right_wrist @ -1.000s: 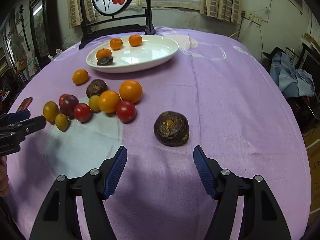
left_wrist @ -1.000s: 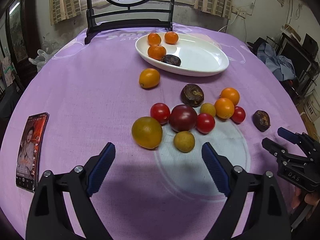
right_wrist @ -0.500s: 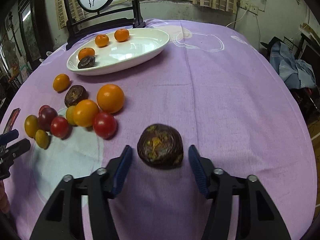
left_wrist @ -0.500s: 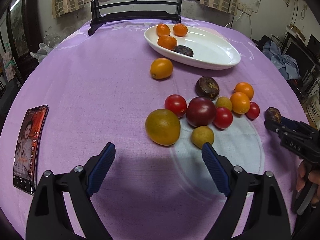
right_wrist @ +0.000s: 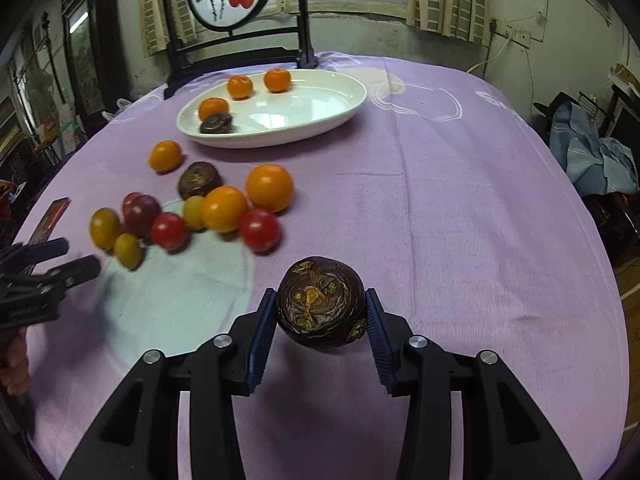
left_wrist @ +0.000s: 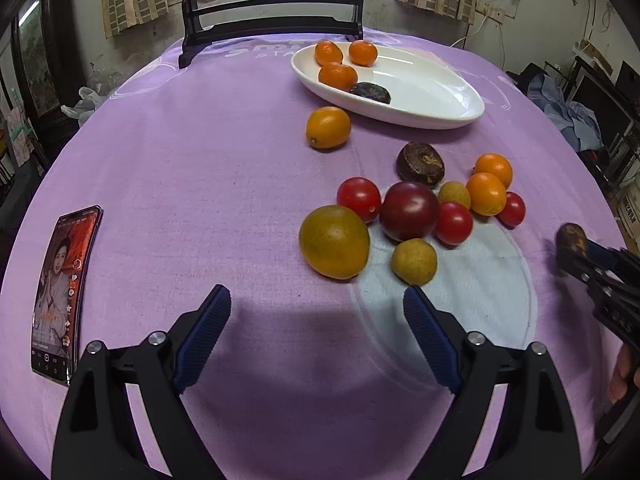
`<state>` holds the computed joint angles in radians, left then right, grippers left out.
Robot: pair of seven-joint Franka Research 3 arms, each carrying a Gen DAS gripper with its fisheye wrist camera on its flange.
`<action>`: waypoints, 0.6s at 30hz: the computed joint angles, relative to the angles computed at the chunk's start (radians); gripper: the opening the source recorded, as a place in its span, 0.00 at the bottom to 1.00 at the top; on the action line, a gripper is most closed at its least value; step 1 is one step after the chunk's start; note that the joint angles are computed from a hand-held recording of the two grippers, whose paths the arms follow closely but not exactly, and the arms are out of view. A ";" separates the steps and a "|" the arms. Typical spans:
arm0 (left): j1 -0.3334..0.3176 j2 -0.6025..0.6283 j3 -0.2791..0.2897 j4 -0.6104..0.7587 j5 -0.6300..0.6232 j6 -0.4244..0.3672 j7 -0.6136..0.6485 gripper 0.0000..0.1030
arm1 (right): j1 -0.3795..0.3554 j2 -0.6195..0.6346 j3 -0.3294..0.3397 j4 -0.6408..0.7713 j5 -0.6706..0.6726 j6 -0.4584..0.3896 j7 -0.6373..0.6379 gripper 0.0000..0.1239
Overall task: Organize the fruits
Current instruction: 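Grasp the large yellow-green fruit with the left gripper, then carry both held fruits onto the white plate and open both grippers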
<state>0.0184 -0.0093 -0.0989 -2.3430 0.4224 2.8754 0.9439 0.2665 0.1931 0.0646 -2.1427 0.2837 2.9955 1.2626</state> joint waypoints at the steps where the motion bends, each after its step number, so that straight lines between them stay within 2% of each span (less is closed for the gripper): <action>1: 0.001 0.010 0.001 0.008 -0.011 -0.005 0.005 0.83 | -0.011 -0.017 0.018 -0.019 0.024 0.010 -0.027 0.36; 5: 0.002 0.048 0.003 0.041 -0.055 -0.019 0.038 0.81 | -0.047 -0.061 0.078 -0.060 0.162 0.021 -0.162 0.36; 8: -0.007 0.076 0.012 0.072 0.018 -0.033 -0.016 0.77 | -0.044 -0.079 0.088 -0.071 0.248 0.018 -0.242 0.36; 9: -0.010 0.083 0.015 0.081 0.044 -0.035 -0.033 0.74 | -0.041 -0.082 0.088 -0.072 0.271 0.015 -0.262 0.36; 11: -0.017 0.096 0.023 0.102 0.101 -0.039 -0.072 0.60 | -0.031 -0.087 0.083 -0.074 0.303 0.010 -0.288 0.36; 12: -0.017 0.100 0.022 0.109 0.105 -0.040 -0.070 0.57 | -0.026 -0.088 0.081 -0.074 0.316 0.007 -0.300 0.36; 14: -0.002 0.101 0.001 0.108 0.012 -0.019 0.026 0.38 | -0.015 -0.090 0.073 -0.077 0.324 0.006 -0.304 0.36; 15: -0.001 0.098 -0.005 0.108 -0.022 -0.024 0.054 0.38 | -0.011 -0.091 0.070 -0.078 0.328 0.005 -0.306 0.36; 18: -0.010 0.070 0.002 0.085 -0.007 -0.029 0.035 0.38 | -0.005 -0.098 0.067 -0.085 0.348 0.005 -0.323 0.36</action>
